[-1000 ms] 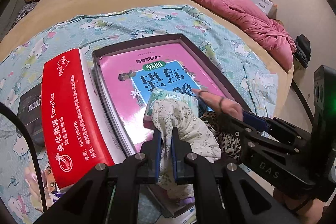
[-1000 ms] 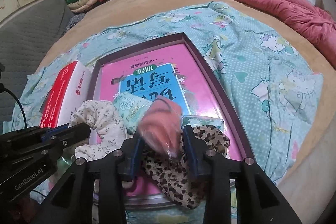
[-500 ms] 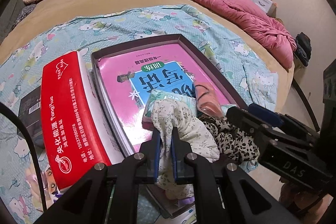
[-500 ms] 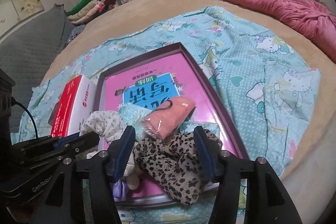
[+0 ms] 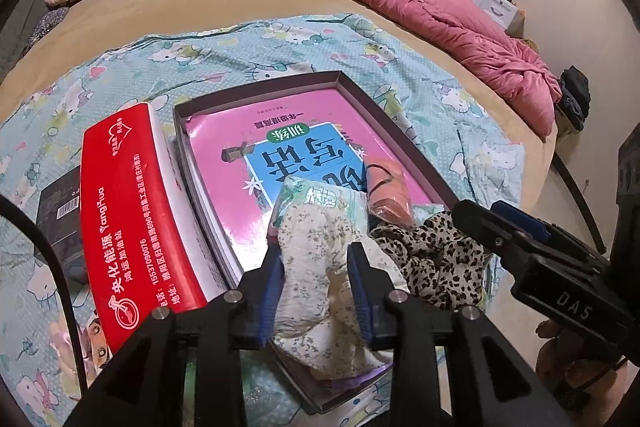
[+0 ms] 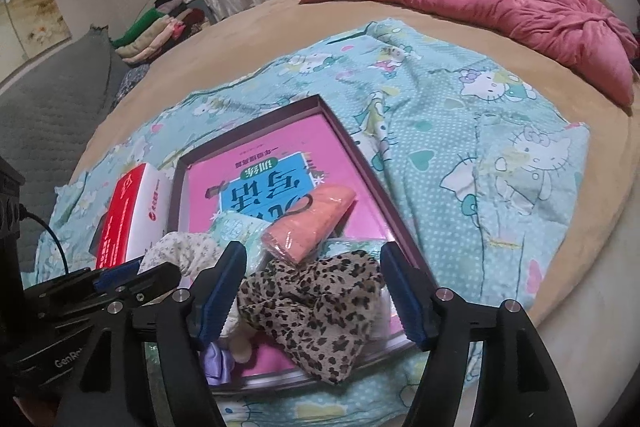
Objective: Organize soft objects
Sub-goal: 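Withdraw both open tools from the tray back toward the remaining items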
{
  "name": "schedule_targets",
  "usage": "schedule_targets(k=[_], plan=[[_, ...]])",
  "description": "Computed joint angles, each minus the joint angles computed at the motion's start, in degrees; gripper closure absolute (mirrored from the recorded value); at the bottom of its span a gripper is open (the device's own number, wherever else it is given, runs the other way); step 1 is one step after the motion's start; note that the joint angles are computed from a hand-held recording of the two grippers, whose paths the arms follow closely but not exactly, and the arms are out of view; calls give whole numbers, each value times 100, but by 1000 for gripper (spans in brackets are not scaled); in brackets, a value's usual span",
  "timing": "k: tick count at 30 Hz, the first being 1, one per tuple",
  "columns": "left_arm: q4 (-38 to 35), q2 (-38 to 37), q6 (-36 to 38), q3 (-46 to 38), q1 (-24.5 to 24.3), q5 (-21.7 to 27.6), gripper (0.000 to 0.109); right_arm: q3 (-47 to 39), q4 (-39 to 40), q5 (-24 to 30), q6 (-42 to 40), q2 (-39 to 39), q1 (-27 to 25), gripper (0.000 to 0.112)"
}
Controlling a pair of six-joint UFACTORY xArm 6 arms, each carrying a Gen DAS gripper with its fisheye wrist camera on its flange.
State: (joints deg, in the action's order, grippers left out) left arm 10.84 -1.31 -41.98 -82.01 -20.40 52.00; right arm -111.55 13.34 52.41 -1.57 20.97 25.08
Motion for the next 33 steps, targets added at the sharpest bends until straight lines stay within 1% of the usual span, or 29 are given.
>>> schedule_targets(k=[2,4,6,9,13,17,25,30,33], plan=[[37,-10,-8,-18,-6,1,74,12,26,-1,-13,-10,-18,37],[91,-28,-47,-29,-25,8,60,-1,-77,23,23,-13,-9,36],[165,-64,-82,-33,-48,13,53,-11,-154,16,43,-13,8,35],[262,-90,-125,-67,-73,103,51,32,-264,-45,115,-54,31,34],[370,-144,-198,-94,-101,230,44,90,-309,-110,180,-112,34,32],[440,-215,-245,-94,-122,303,43,110,-366,-121,273,-151,44,31],[650,-328,-356,-168,-223,505,32,254,-461,-180,448,-317,36,30],[915,-467,-577,-169,-342,757,28,302,-521,-214,509,-415,55,29],[959,-602,-668,-99,-368,865,22,356,-572,-266,547,-490,76,29]])
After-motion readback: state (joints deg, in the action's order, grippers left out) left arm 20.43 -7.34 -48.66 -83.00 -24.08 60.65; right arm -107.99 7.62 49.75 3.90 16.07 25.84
